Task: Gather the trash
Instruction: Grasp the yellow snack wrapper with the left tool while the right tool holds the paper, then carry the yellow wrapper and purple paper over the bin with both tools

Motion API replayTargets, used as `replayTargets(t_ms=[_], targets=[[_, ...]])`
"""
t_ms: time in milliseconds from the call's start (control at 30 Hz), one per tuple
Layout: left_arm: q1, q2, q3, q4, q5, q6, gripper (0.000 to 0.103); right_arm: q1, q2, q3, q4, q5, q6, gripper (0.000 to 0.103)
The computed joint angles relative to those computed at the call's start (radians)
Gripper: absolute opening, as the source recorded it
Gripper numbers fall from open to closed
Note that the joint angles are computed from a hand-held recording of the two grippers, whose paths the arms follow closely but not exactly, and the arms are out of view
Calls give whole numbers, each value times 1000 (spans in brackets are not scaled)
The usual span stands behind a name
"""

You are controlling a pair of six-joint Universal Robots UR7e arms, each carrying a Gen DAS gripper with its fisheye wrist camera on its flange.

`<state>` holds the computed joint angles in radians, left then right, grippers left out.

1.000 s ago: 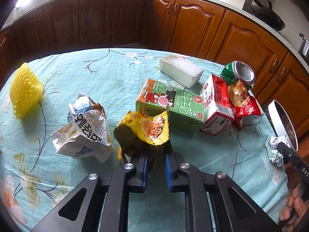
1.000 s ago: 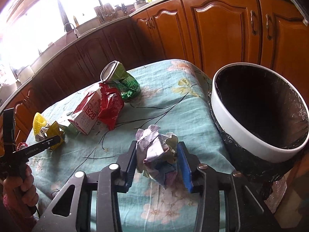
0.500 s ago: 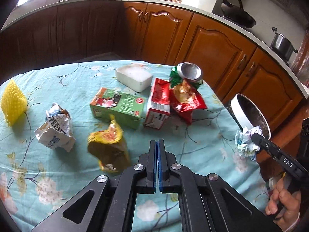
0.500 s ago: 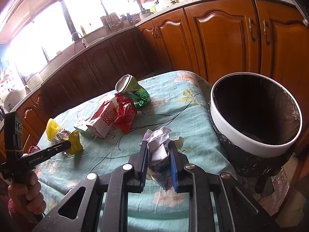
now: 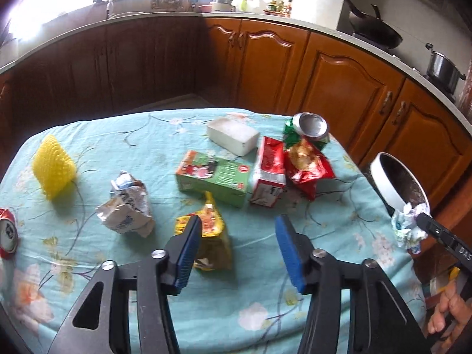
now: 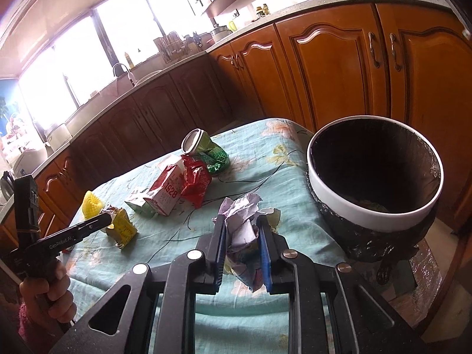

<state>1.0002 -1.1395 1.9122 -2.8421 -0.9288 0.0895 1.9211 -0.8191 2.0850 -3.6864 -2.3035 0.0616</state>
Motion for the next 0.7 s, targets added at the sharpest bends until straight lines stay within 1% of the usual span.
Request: replayTargets(t_ms=[133,233,300,333,433,500,567,600,700], targets=[[24,36,-36,11,40,15,54,-4,11,-14,18,25,9,20],[41,70,-72,48,27,16,54,0,24,-31,33,31,8,20],[47,94,-85,58,34,29,54,2,31,-40,46,35,10,20],[53,106,-97,62,31,43,52,3,34,-46,52,34,10,20],[70,121,-113,87,-7,46,21,1,37,-53,65,36,11,20],[71,122,-106,61,-12,59,20,0,37,-53,66,36,12,20],[72,117,-101,51,-24,64,15,-1,35,-51,62,37,12,20],[70,110,-95,49,-31,60,14,-2,33,-49,57,38,11,20],[60,85,-76,41,-76,52,12,-2,23,-38,40,38,5,20]])
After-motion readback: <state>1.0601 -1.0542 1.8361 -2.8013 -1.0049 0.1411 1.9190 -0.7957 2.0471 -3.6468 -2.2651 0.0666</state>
